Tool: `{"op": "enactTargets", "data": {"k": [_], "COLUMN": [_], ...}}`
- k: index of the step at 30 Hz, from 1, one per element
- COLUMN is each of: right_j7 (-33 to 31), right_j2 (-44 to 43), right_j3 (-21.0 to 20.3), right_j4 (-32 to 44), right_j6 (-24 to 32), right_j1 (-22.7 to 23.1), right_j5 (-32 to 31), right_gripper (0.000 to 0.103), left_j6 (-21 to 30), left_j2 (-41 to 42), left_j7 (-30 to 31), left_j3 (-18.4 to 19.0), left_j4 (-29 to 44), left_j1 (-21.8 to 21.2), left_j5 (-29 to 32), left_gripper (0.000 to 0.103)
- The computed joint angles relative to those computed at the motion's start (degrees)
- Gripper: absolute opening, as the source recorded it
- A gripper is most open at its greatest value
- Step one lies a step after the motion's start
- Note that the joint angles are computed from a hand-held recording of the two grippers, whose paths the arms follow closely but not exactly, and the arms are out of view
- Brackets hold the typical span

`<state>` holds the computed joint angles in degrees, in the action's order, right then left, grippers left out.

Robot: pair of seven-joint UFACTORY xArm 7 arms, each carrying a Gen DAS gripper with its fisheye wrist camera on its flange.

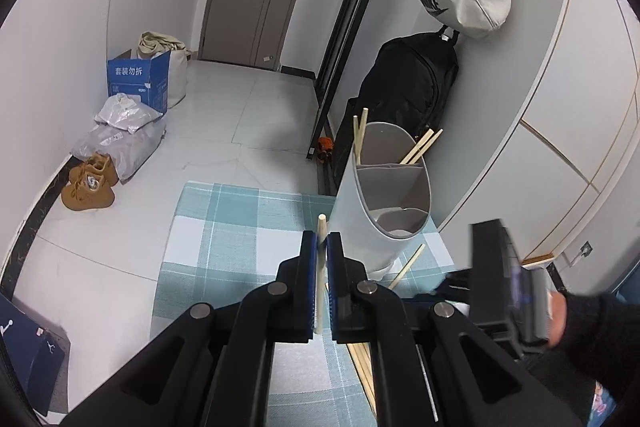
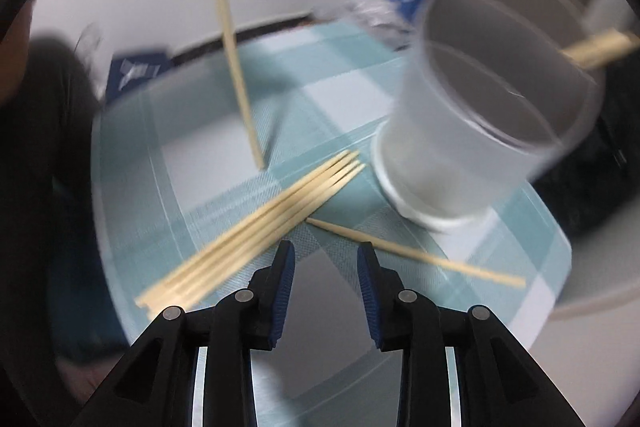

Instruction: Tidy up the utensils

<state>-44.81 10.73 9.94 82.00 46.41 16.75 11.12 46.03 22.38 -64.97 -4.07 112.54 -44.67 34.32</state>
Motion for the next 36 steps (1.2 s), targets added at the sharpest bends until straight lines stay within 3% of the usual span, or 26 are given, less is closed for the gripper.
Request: {"op": "enactTargets", "data": {"k": [11, 18, 19, 21, 25, 36], "right_j7": [-11.6, -13.5, -13.7, -13.4, -12.6, -5.0], "right_j2": [11.2, 21.1, 21.5, 23.4, 20.9, 15.6], "right_j3": [0.0, -0.9, -1.1, -1.1, -1.3, -0.6], "right_j4": [16.1, 33.6, 34.5, 37.9, 34.1, 24.5], "right_j6": [14.1, 30.2, 31.1, 34.5, 32.7, 24.9], "right_j1": [2.3, 3.9, 4.2, 4.9, 5.1, 1.5], "right_j5": [-9.5, -10.3, -10.6, -10.4, -9.8, -2.6], "right_gripper": [0.03, 0.03, 0.028, 0.01, 0.001, 0.001], "left_j6": [-2.9, -3.0, -3.1, -3.2, -3.3, -4.0], "left_j2": [-1.4, -1.6, -1.7, -1.8, -1.9, -2.1], "left_j7": [1.8, 2.4, 2.5, 2.3, 2.2, 1.8], "left_j3": [-0.8, -0.9, -1.0, -1.0, -1.0, -1.1], "left_j4": [-2.6, -3.0, -3.2, -3.4, -3.5, -4.0], "left_j1": [2.4, 2.9, 3.0, 3.1, 3.1, 3.1], "left_j5": [-3.4, -4.1, -4.4, -4.4, -4.2, -4.3], "left_gripper": [0.001, 0.001, 0.001, 0.001, 0.001, 0.001]}}
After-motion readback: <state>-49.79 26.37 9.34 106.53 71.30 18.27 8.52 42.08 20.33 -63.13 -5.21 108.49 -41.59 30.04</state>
